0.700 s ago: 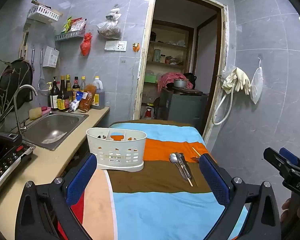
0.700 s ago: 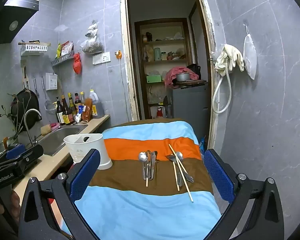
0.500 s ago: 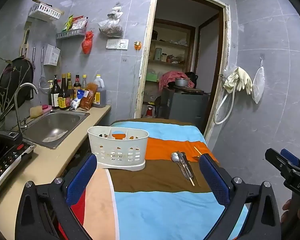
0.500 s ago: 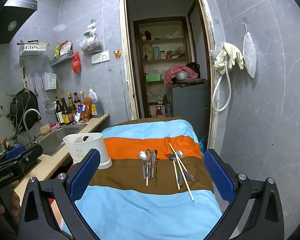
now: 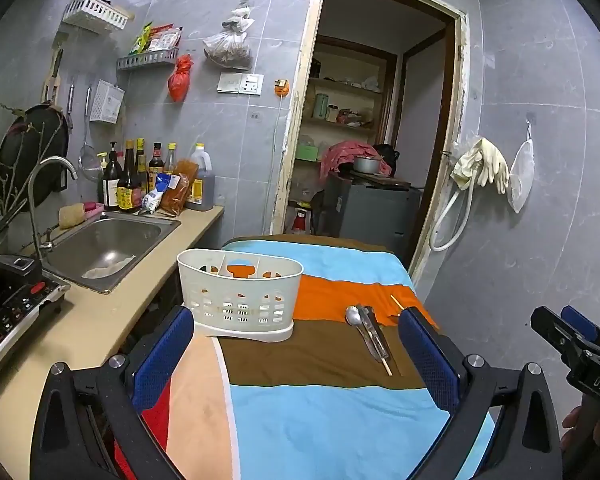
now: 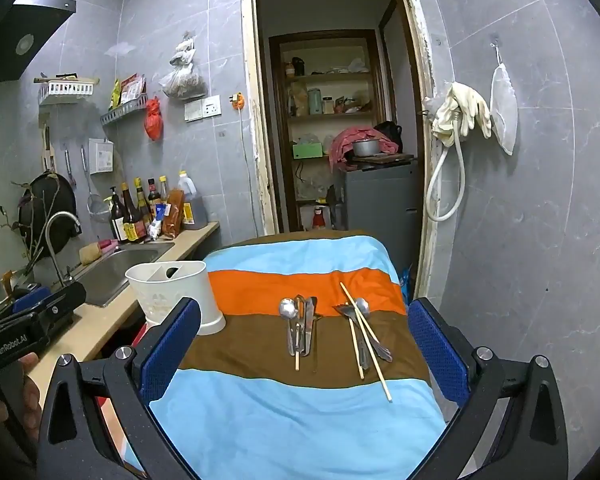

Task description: Organize utensils

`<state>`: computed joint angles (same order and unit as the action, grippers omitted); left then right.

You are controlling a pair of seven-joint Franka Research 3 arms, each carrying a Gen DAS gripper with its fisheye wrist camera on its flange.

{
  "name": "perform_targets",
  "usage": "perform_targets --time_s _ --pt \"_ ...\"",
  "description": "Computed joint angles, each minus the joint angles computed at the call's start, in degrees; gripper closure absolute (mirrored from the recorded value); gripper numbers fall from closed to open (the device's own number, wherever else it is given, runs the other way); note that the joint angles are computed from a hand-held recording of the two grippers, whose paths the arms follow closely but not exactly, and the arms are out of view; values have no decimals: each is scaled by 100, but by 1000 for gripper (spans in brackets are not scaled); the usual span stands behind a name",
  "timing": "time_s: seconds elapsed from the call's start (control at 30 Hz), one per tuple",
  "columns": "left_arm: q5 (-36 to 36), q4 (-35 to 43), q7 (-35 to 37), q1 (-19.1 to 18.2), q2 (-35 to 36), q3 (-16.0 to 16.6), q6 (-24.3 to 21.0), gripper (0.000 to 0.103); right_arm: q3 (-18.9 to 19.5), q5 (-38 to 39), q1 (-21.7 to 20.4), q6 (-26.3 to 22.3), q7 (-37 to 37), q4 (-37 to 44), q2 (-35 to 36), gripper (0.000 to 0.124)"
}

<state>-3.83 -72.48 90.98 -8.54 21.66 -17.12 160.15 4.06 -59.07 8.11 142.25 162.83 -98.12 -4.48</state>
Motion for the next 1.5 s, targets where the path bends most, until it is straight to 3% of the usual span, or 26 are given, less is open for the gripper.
perform_targets --time_s 1.5 --pt "45 61 -55 -13 64 -5 32 0 23 26 17 -1 20 -16 -35 22"
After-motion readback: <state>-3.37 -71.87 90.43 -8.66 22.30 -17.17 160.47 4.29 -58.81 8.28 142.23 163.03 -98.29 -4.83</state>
